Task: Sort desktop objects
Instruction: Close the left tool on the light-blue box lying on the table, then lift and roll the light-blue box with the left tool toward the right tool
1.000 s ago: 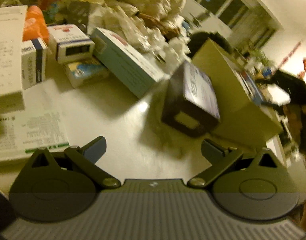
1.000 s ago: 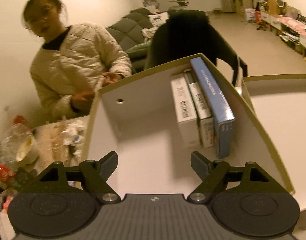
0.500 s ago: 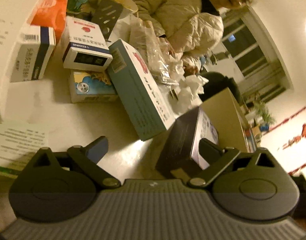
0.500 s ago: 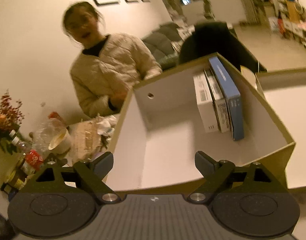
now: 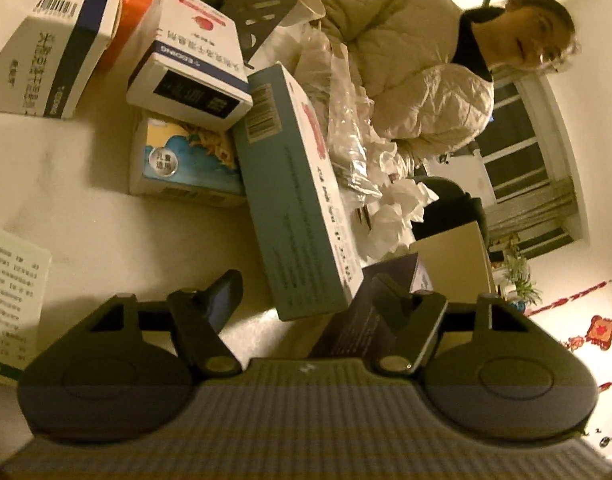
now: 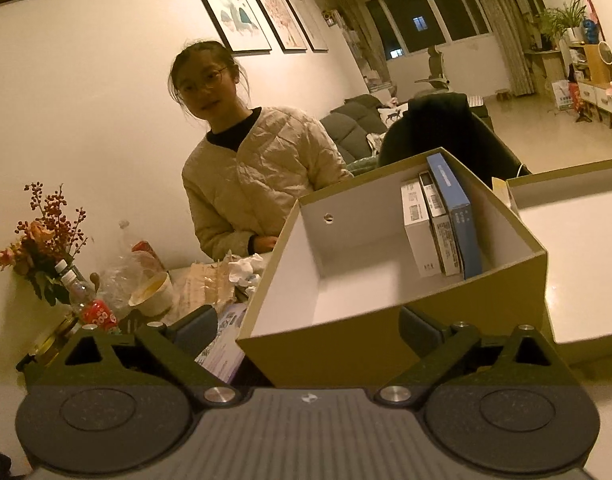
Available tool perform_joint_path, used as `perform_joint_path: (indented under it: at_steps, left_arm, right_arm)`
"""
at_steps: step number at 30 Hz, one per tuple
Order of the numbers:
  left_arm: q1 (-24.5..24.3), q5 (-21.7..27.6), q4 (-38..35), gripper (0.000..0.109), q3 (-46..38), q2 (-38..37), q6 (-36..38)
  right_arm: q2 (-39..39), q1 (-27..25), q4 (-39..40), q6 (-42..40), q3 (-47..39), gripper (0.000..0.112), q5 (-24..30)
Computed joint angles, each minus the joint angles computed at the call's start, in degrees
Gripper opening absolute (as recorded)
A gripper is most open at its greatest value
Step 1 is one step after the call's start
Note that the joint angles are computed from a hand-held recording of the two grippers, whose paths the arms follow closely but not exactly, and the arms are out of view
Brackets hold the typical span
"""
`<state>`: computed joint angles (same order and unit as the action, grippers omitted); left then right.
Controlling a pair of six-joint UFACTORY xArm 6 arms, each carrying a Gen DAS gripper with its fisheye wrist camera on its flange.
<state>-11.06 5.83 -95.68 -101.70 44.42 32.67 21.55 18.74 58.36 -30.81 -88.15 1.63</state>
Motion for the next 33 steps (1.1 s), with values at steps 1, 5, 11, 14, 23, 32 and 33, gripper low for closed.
perform_joint_path:
  at_steps: [1,5,11,14,23,32,33]
  left_arm:
    - [-0.1,-0.4,-0.5,0.067,-0.1,0.0,0.1]
    - [0.1,-0.5,-0.7,0.057,-0.6,0.6,-0.5]
    - [0.9,1.8,-7.2,0.045,-0.3,-0.1,5.4]
    - [1.2,2.5,-9.0,0.044,0.8,-1.1,7.5]
    - [0.3,-0.9,-5.3,0.038,7.3,-7.2,11.9]
    - [-0.9,-3.6,4.8,0.036,14.3,-12.4,11.9]
    - [-1.0,-3.8,5.7,0.036,15.0,-12.9,12.0]
  right_arm:
    - [-0.6,0.2,1.9,-1.6,0.7,0.098,-0.2]
    - [-2.1,0.7,8.4,-6.2,2.6,0.099,-0.6]
    - [-3.4,0.9,10.3,-6.3,5.1,0.099,-0.6]
    - [-3.6,1.0,10.3,-5.6,6.0,0.099,-0.6]
    - [-4.1,1.6,10.3,-3.7,7.9,0.099,-0.8]
    - [-4.3,2.8,11.9,-5.1,8.3,0.099,0.4]
    - [-4.3,3.0,11.5,-4.7,8.4,0.099,0.6]
